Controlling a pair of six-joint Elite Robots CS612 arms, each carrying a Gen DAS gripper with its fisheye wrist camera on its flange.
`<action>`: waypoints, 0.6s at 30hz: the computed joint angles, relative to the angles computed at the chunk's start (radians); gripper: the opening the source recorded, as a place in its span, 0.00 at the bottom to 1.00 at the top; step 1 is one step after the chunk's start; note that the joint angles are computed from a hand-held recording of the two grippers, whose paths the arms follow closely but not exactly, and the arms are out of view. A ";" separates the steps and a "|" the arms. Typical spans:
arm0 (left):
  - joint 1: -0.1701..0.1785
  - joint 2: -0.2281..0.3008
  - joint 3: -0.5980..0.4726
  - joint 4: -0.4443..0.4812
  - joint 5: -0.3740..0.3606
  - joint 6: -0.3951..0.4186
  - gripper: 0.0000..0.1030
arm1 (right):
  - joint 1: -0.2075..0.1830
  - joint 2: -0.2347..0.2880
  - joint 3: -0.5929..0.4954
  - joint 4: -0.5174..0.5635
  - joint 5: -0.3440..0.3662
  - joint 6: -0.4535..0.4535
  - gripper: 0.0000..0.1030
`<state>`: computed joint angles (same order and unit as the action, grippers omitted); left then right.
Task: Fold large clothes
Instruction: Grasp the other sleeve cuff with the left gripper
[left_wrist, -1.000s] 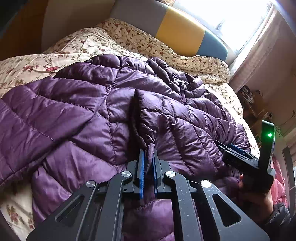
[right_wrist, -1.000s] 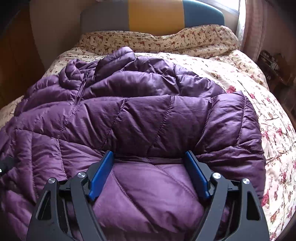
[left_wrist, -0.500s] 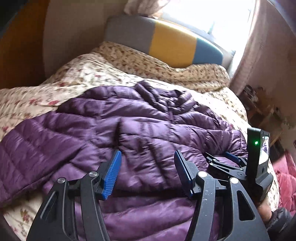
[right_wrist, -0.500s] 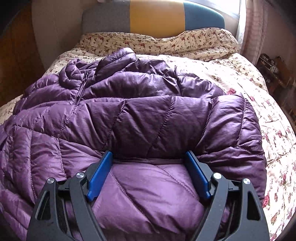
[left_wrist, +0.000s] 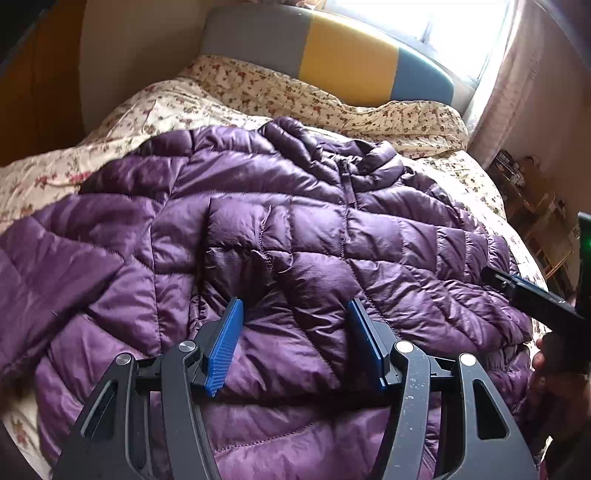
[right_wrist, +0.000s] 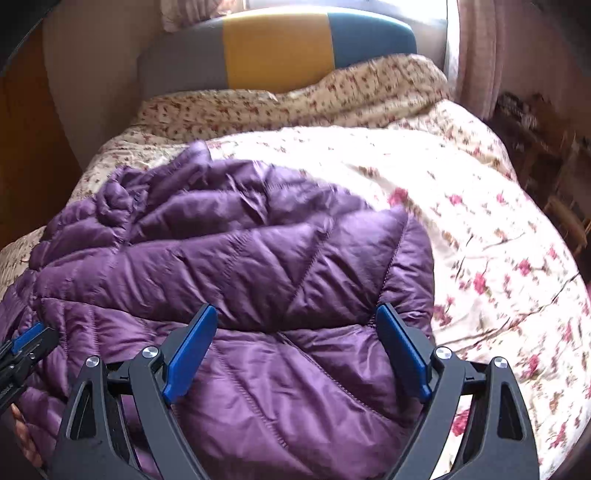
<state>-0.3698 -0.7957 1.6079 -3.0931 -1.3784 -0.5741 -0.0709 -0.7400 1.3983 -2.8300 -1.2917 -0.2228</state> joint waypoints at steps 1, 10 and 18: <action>0.002 0.004 -0.001 0.000 -0.005 -0.003 0.57 | 0.000 0.006 -0.007 0.012 -0.004 -0.010 0.86; 0.012 0.013 0.008 -0.038 -0.041 -0.029 0.57 | 0.017 0.041 -0.016 -0.028 -0.052 -0.045 0.91; 0.011 -0.069 0.139 -0.141 -0.048 -0.107 0.80 | 0.019 0.049 -0.021 -0.038 -0.060 -0.049 0.93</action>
<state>-0.3592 -0.8644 1.7465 -3.2337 -1.4262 -0.6813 -0.0523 -0.6905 1.3769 -2.8679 -1.3513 -0.2716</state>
